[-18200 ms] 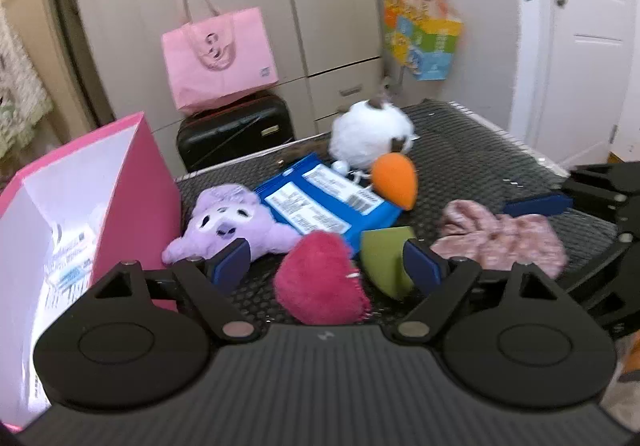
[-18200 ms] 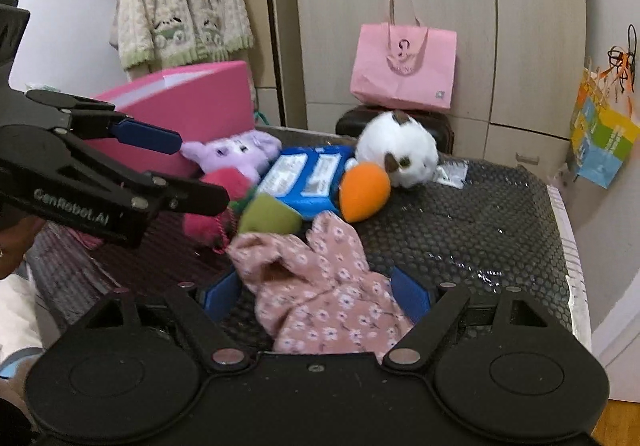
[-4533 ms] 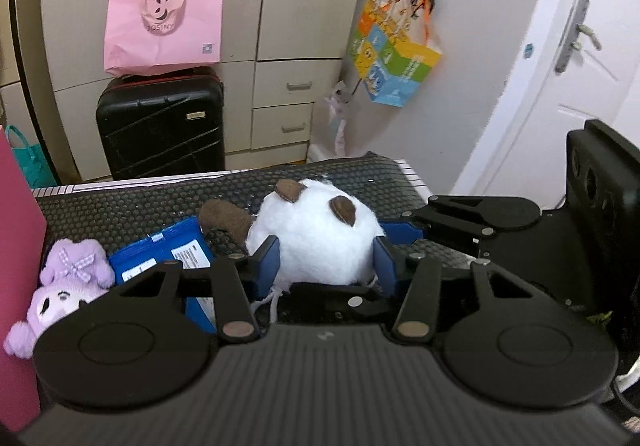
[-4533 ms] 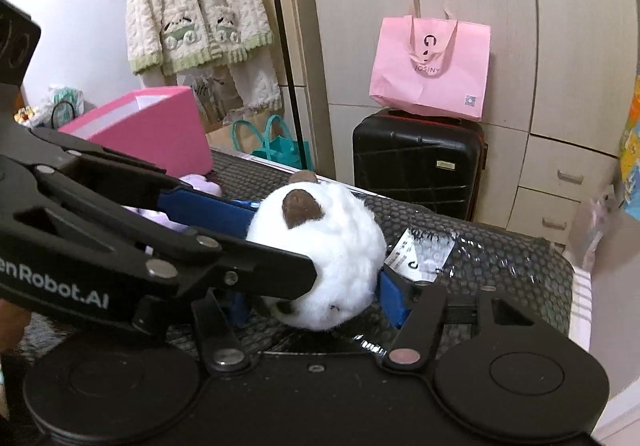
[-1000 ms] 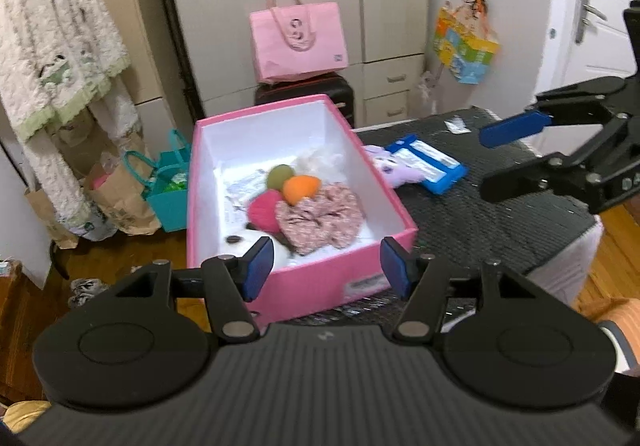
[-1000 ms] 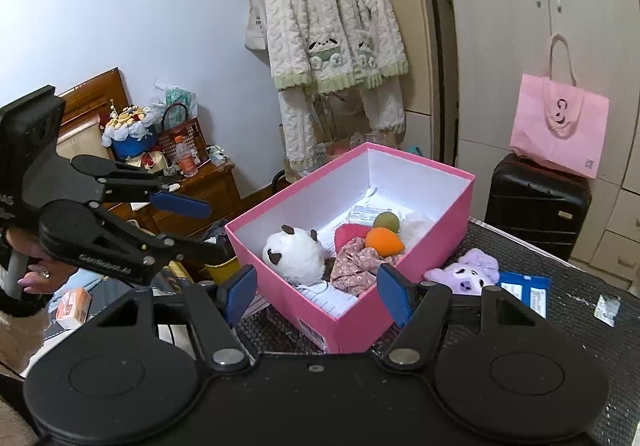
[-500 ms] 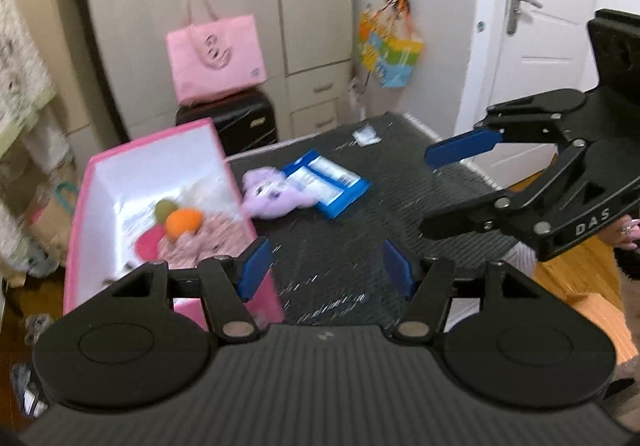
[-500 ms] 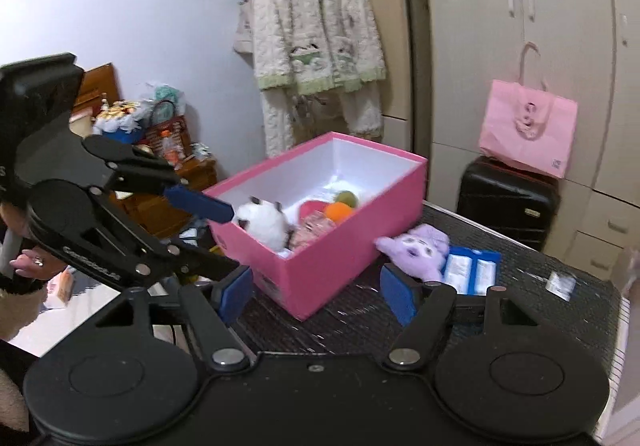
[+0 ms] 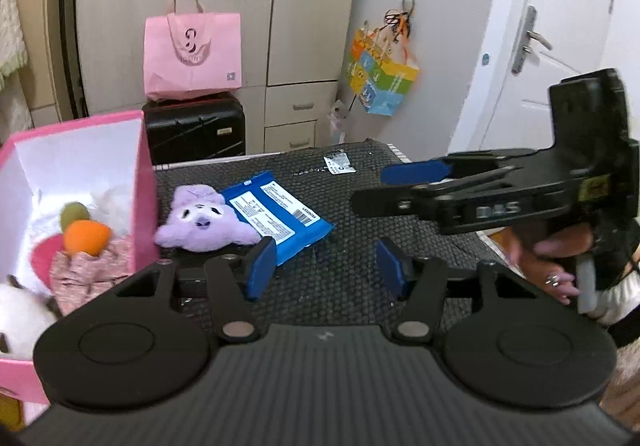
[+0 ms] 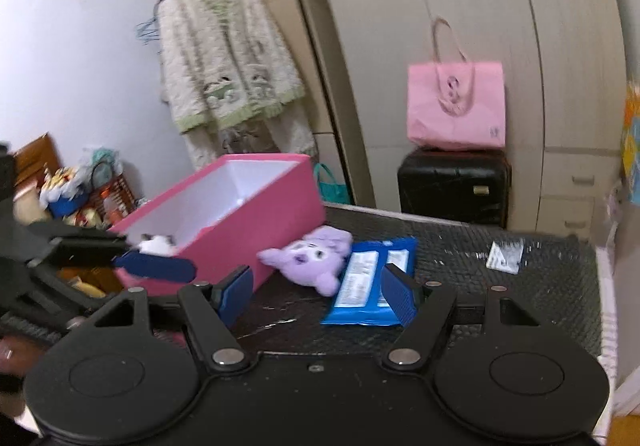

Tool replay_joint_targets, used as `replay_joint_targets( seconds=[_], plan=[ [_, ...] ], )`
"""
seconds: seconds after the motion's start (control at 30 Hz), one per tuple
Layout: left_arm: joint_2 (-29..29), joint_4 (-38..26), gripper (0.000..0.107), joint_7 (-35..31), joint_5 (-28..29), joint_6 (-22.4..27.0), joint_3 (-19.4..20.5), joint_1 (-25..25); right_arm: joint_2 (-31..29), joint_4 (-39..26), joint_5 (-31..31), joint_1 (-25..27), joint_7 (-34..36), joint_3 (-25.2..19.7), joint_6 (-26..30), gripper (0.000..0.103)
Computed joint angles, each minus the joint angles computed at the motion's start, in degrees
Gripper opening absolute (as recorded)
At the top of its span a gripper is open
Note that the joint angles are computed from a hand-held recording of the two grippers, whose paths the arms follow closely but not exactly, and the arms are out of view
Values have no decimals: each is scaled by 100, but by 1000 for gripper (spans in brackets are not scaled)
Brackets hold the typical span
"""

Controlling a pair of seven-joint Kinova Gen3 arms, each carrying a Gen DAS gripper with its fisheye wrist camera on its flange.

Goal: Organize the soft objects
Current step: 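Move both grippers back over the table to the blue packet, then close both grippers on the blue wrapped packet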

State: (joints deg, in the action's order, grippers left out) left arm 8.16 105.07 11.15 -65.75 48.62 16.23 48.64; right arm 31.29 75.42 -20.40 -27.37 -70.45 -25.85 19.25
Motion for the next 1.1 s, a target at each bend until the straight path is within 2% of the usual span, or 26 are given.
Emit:
replay_joint_targets(
  seconds=[0.1, 0.17, 0.23, 0.3, 0.33, 0.43, 0.67, 0.77, 0.9, 0.97, 1.0, 1.1],
  plan=[
    [381, -44, 53, 661, -522, 313, 64, -6, 276, -522, 304, -409, -320, 603, 438, 74],
    [542, 51, 52, 1127, -987, 539, -290, 393, 405, -849, 760, -816, -623, 1112, 733, 70],
    [673, 218, 52, 1593, -1300, 548, -502, 529, 480, -951, 1079, -1038, -911, 1409, 737, 70],
    [689, 374, 52, 2059, -1409, 189, -427, 241, 632, -1171, 1025, -920, -982, 1281, 948, 70],
    [691, 424, 52, 2216, -1444, 58, -421, 149, 713, -1243, 860, -729, -891, 1057, 1011, 70],
    [884, 340, 50, 2257, -1363, 51, -430, 40, 941, -1507, 659, -505, -775, 783, 1202, 70],
    [1153, 80, 42, 2184, -1078, -385, -685, -120, 1500, -2455, 558, -699, -927, 976, 1931, 63],
    [1305, -156, 41, 1888, -718, -427, -793, -163, 1739, -2866, 501, -764, -1059, 1044, 2211, 59],
    [1334, -158, 40, 1735, -435, -826, -902, -308, 1832, -2922, 474, -857, -1483, 1211, 2080, 47],
    [1288, 5, 36, 2083, -661, -1056, -1202, -92, 1901, -2975, 423, -800, -1532, 1130, 2140, 41],
    [1267, 76, 34, 2203, -769, -1202, -1266, -72, 1937, -3018, 398, -782, -1548, 1110, 2205, 34],
    [1185, 260, 31, 2564, -1104, -1508, -1247, -125, 1822, -2667, 260, -682, -1500, 1008, 1984, 28]
  ],
)
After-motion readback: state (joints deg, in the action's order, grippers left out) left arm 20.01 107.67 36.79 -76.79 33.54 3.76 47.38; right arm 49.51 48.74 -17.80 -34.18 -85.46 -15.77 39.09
